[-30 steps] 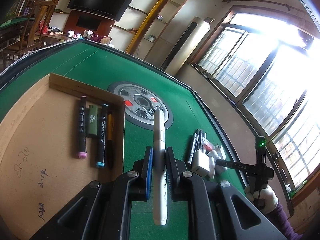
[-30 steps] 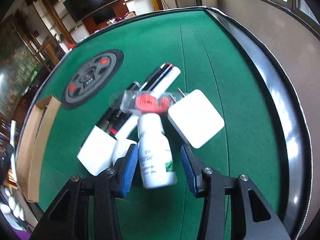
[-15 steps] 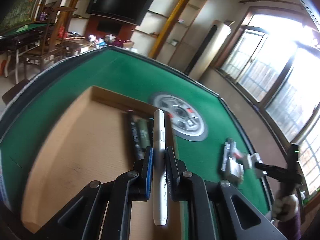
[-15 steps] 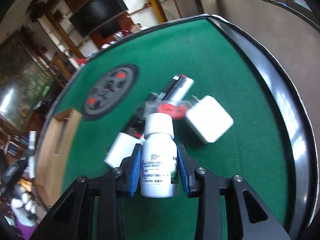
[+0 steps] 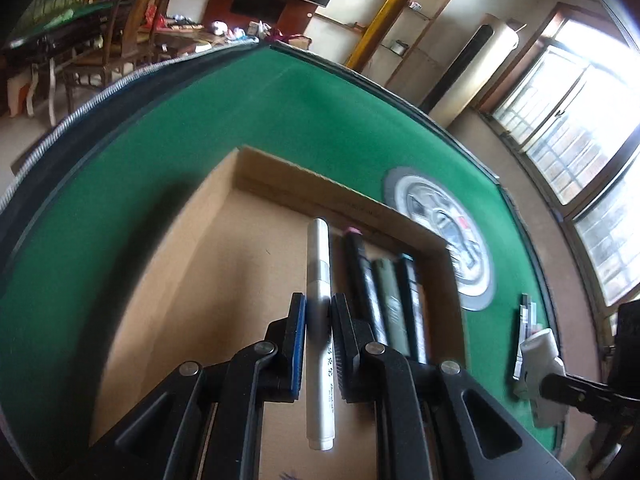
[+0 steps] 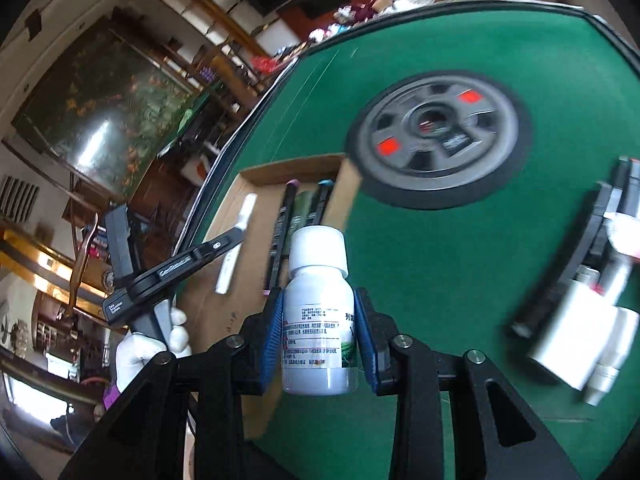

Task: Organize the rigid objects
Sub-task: 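Place white marker in box with left tool while right tool places white bottle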

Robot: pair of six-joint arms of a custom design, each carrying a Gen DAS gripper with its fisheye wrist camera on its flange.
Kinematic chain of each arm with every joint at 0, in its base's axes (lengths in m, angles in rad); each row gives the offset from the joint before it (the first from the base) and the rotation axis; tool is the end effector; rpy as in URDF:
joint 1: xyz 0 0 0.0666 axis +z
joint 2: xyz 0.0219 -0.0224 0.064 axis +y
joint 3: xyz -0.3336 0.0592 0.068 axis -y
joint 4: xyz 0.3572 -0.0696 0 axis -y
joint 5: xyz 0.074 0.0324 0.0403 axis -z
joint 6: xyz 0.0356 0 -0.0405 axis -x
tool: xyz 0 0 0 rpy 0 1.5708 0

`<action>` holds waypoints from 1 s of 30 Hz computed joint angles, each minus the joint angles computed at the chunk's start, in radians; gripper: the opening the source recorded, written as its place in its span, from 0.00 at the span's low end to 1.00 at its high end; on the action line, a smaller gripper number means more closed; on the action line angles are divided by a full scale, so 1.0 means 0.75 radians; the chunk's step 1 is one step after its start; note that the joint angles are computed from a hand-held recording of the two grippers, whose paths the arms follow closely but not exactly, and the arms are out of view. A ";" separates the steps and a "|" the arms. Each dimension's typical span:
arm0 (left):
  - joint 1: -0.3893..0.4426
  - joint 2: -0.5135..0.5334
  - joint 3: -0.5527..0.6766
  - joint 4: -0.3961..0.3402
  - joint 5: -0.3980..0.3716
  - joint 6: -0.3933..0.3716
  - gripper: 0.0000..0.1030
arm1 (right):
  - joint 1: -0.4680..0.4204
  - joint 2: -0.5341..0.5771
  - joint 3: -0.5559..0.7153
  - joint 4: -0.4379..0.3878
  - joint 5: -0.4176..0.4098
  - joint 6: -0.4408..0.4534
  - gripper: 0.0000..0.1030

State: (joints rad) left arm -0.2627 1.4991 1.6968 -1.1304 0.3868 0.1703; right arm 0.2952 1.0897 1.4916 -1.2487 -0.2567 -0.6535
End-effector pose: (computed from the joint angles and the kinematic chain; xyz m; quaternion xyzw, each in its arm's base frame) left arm 0.4596 -0.1379 0.4523 0.1033 0.9281 -0.2444 0.2614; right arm 0.3115 0.1038 0.5162 0.1207 0.9207 0.2669 0.2578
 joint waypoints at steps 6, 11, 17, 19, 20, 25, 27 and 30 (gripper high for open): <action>0.078 0.007 -0.042 0.027 0.120 0.115 0.19 | 0.123 0.310 0.220 0.032 -0.009 -0.070 0.32; 0.169 -0.156 -0.181 0.125 0.220 0.226 0.41 | 0.172 0.525 0.411 -0.017 0.021 -0.055 0.32; 0.258 -0.384 -0.356 0.253 0.238 0.296 0.63 | 0.190 0.680 0.563 -0.077 0.120 -0.028 0.35; 0.260 -0.437 -0.402 0.274 0.234 0.312 0.63 | 0.184 0.656 0.529 -0.035 0.106 -0.043 0.39; 0.257 -0.458 -0.421 0.280 0.232 0.326 0.63 | 0.181 0.636 0.506 -0.017 0.109 -0.048 0.40; 0.211 -0.559 -0.494 0.299 0.284 0.383 0.64 | 0.133 0.363 0.280 0.044 0.160 0.005 0.51; 0.163 -0.591 -0.495 0.302 0.286 0.361 0.65 | 0.109 0.201 0.164 0.039 0.243 0.013 0.55; 0.044 -0.616 -0.482 0.318 0.244 0.326 0.67 | 0.050 -0.039 0.003 -0.010 0.375 0.022 0.59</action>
State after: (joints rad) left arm -0.2295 1.0374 1.3352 -0.8918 0.5695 0.4147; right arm 0.3330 1.0608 1.4937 -1.2565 0.0247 -0.6373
